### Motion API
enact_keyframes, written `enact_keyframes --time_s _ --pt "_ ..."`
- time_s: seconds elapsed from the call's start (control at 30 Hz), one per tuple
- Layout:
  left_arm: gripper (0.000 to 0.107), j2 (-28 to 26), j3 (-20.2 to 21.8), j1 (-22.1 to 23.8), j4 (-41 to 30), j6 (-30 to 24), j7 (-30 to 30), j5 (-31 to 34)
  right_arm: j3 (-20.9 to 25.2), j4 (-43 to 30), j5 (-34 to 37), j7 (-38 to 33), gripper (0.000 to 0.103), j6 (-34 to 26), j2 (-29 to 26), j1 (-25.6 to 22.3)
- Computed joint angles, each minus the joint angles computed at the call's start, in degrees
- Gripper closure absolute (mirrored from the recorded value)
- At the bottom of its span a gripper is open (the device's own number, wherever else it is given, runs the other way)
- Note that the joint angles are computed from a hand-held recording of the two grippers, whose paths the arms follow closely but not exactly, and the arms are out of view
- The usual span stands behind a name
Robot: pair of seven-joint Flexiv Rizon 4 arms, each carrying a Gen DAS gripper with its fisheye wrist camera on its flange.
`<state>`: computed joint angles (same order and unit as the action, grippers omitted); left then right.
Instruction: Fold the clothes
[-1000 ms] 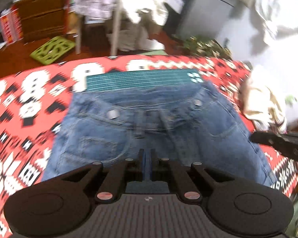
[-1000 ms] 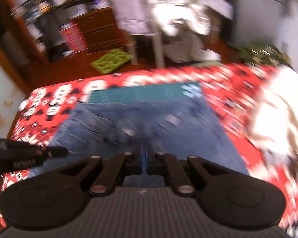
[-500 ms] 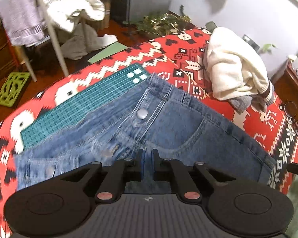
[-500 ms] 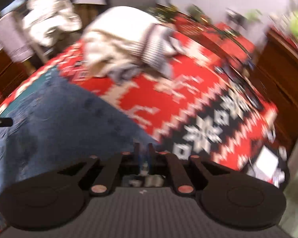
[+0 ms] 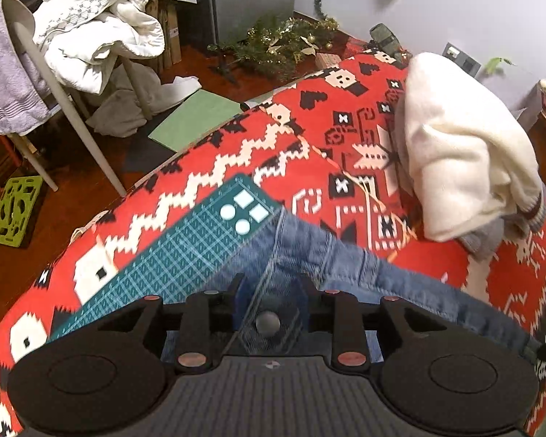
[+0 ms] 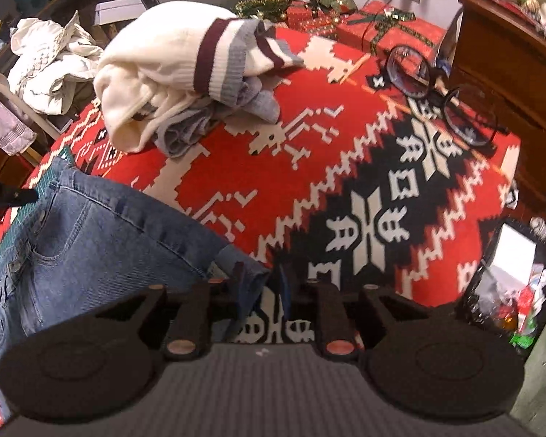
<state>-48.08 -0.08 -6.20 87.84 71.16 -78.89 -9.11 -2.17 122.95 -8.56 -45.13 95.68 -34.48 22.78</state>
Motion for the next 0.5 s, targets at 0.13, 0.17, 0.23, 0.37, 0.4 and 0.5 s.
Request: enact_keyframes --time_s 0.13,0.17,0.23,0.37,0.4,0.5 --pt "0.076 -2.17 -0.51 0.69 -3.77 -2.41 0.53 -0.76 2.28 -1.91 0.18 0.24 0.082 -0.61 -1.55 -1.95" --pt "0.076 -2.68 -1.1 1.1 -4.53 -2.87 1.34 -0.89 2.44 -2.3 0.08 0.23 0.082 -0.84 -1.88 -2.05" --pt "0.076 -3.72 -2.18 1.82 -6.08 -3.81 3.03 -1.27 1.7 -2.61 -0.03 0.49 0.083 -1.11 -2.16 -1.25" --pt "0.076 -5.66 -5.01 3.36 -8.52 -5.18 7.91 -2.68 0.06 -2.65 -0.46 0.79 0.089 -1.61 -2.15 0.18" --pt "0.076 -6.15 -5.36 3.53 -9.19 -5.71 8.74 -3.13 -0.31 -2.59 -0.61 0.82 0.093 -1.79 -2.07 0.46" --pt "0.083 -7.13 -5.92 3.79 -10.28 -6.39 10.22 -4.48 -0.79 -2.43 -0.62 1.23 0.099 -1.93 -1.87 0.68"
